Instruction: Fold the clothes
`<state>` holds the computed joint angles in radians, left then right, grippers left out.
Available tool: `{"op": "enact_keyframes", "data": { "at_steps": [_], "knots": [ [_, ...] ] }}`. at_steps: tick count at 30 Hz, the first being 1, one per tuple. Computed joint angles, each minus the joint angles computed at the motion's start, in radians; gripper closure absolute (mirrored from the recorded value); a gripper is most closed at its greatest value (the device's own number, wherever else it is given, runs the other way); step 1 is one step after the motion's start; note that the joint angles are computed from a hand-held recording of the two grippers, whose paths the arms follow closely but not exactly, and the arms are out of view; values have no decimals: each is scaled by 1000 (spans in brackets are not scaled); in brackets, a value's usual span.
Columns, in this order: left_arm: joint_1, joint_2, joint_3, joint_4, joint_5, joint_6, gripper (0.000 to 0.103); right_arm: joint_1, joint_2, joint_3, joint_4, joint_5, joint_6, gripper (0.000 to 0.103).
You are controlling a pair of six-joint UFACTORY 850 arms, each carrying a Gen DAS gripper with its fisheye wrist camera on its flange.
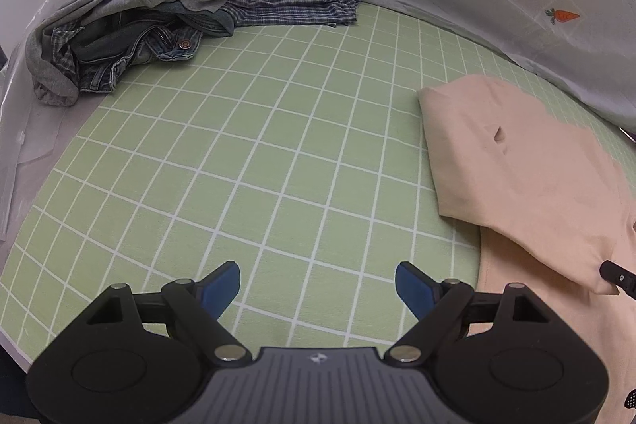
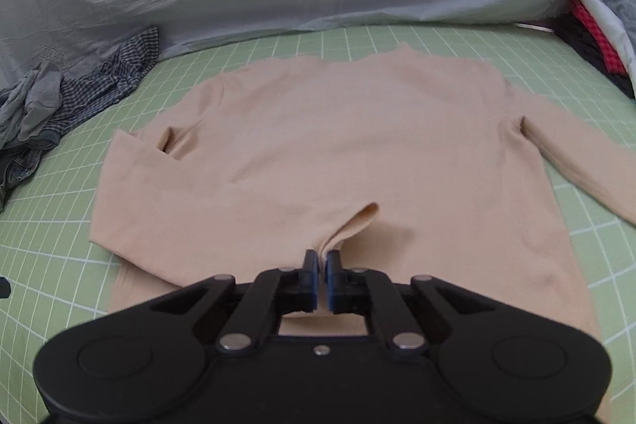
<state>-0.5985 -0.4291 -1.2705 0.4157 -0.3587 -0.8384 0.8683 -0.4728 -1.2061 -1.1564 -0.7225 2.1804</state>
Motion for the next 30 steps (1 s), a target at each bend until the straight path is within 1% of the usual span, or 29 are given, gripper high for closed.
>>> {"op": "enact_keyframes", "data": {
  "at_steps": [4,10,15,18,20,23,24,25,26,27,30],
  "knots": [
    [-48,-23,-42,60,-33,-123,17,-20,73,60,-84,-43,31,98],
    [-119,-91,-134,83,-91,-240,17,-95,218,213,-152,-83,23,98],
    [-178,-126,-189,158,-150,-349,17,-199,328,332,-192,-109,16,98],
    [-209,-134,-204,215,-212,-424,17,-284,378,399,-208,-106,32,99],
    [-224,-129,-201,238,-254,-468,17,-339,398,435,-223,-78,55,99],
    [-238,-109,-181,251,-303,-529,17,-385,387,449,-206,-48,20,98],
    [-242,-101,-172,259,-316,-549,17,-393,384,451,-201,-39,17,92],
    [-245,-92,-161,275,-325,-570,17,-396,382,454,-201,-31,29,76],
    [-249,-82,-149,292,-333,-590,16,-396,381,459,-209,-25,55,64],
    [-252,-73,-139,309,-340,-612,13,-390,380,465,-223,-25,90,43],
    [-254,-54,-115,343,-342,-659,12,-352,365,464,-240,-39,151,25]
  ]
}}
